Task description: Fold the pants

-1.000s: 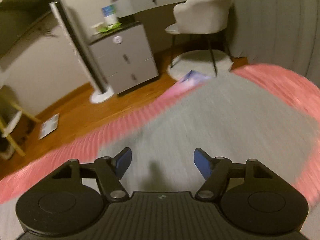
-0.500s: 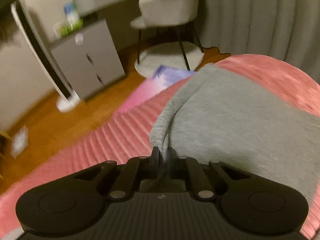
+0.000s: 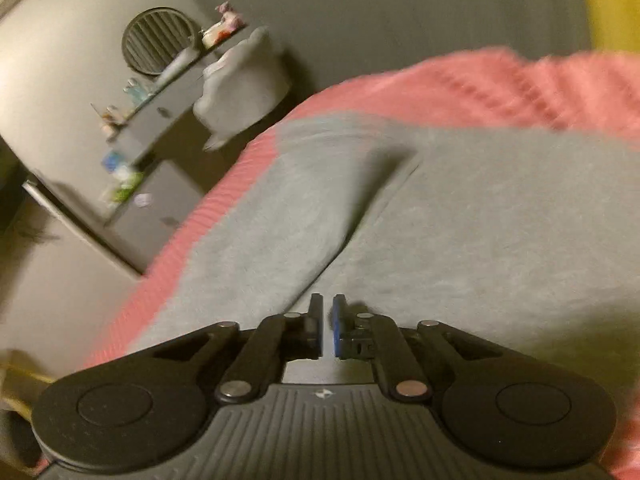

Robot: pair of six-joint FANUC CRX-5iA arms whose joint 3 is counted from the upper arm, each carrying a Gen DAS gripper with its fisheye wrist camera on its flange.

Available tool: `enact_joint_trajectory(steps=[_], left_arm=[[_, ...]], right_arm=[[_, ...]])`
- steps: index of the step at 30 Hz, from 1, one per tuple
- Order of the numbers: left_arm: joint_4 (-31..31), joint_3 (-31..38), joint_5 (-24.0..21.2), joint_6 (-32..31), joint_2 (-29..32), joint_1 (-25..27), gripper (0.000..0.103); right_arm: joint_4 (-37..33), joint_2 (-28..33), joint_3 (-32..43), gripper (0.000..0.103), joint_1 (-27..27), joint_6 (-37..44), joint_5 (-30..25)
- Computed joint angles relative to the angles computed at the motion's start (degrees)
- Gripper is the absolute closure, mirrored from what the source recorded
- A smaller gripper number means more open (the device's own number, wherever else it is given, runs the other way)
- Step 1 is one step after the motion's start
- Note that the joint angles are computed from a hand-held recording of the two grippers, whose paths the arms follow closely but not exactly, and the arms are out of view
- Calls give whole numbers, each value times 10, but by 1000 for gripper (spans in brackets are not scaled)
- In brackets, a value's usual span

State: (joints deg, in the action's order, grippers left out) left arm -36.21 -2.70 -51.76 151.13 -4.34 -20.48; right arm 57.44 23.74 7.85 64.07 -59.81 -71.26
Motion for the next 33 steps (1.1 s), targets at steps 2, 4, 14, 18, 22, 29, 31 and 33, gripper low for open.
enact_joint_trajectory(steps=[2,4,14,18,22,29,31,33], left_arm=[[30,-8,29,-7,-19,20,0],[73,-11,72,-38,-30,50,0],[420,118,125,-302,145,166,36],[454,202,58,-295,232,176,44],[480,210,75,-268,262,189,44],[522,211,84,-318,265,196,93],[552,156,135,-364,217,198,95],[605,94,186,-437,167,203,95]], right_arm=[[30,-4,-24,42,-7,-32,25],[62,-17,-67,37,-18,-80,72],[196,-30,-161,72,-72,-248,180],[215,-33,-177,94,-82,-300,194],[243,-32,-186,93,-84,-342,192],[226,-12,-156,97,-80,-297,164],[226,-19,-157,98,-77,-297,156],[225,-28,-151,98,-68,-276,132]])
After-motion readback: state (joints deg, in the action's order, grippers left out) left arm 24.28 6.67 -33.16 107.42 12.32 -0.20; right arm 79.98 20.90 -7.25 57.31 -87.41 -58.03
